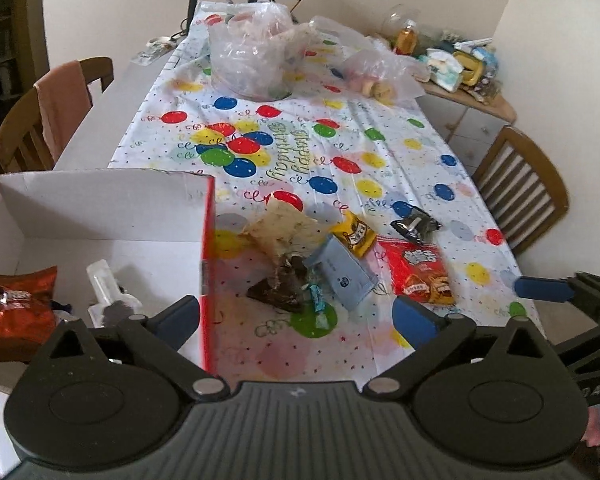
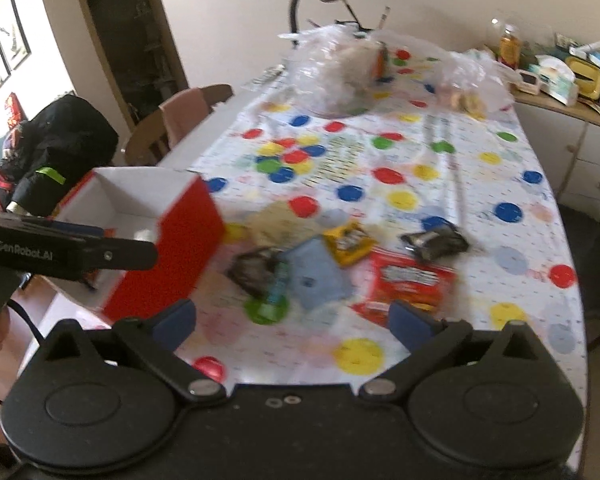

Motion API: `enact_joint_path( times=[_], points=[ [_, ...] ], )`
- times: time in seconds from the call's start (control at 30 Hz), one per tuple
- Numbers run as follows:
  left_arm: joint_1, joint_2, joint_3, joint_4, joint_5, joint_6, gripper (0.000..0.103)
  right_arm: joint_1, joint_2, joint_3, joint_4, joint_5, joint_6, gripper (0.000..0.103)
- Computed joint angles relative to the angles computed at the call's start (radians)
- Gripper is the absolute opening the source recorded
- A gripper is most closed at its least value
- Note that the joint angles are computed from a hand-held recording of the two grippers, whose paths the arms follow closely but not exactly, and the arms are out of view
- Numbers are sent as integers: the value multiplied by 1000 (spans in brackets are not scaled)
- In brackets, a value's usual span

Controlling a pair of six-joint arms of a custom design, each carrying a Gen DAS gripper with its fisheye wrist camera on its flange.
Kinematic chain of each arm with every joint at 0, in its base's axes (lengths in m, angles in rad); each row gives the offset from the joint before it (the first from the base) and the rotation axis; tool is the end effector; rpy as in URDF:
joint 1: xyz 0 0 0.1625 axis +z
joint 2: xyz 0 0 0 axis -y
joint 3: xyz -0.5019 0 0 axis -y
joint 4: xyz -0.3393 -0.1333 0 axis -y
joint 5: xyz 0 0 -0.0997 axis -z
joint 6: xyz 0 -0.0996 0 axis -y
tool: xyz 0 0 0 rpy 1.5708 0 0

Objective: Organize snacks
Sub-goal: 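Withdraw both tools from the box toward the remaining snacks, then grasp the dark brown wrapped snack with the left gripper while the right grasps the red lion-print chip bag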

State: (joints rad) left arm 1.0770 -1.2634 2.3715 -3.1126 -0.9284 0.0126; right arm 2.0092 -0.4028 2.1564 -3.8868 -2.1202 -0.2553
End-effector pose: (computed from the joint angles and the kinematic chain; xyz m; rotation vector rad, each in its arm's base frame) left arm -0.0326 -0.4677 0.3068 0.4528 2.4878 -0.7396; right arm 0.2985 -0.4451 0.0069 0.6683 -2.4564 0.7952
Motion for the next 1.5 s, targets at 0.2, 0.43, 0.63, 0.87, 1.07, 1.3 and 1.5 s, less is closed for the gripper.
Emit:
enact_joint_path(
  times=[0.2, 0.43, 0.63, 0.87, 1.07, 1.3, 1.5],
  points=[
    [-26, 123, 7, -95, 92, -64, 103, -84, -32, 23, -4, 17, -51, 103],
    [-29, 228, -23, -136, 167, -99, 103, -159, -41, -28, 76, 27, -26, 103],
    [-8, 275, -67, -110, 212, -128, 103, -199, -29, -82, 141, 47, -19, 103],
    [19, 331, -122, -78, 272, -128, 101, -229, -12, -162, 242, 38, 45, 103],
    [37, 369, -152, -81, 307, -97, 90, -245, 5, -215, 317, 33, 100, 102],
    [34, 383, -163, -74, 316, -64, 73, -248, 24, -264, 372, 11, 147, 100],
    [37, 419, -178, -80, 365, -34, 69, -241, 42, -288, 392, -10, 157, 97]
  ],
)
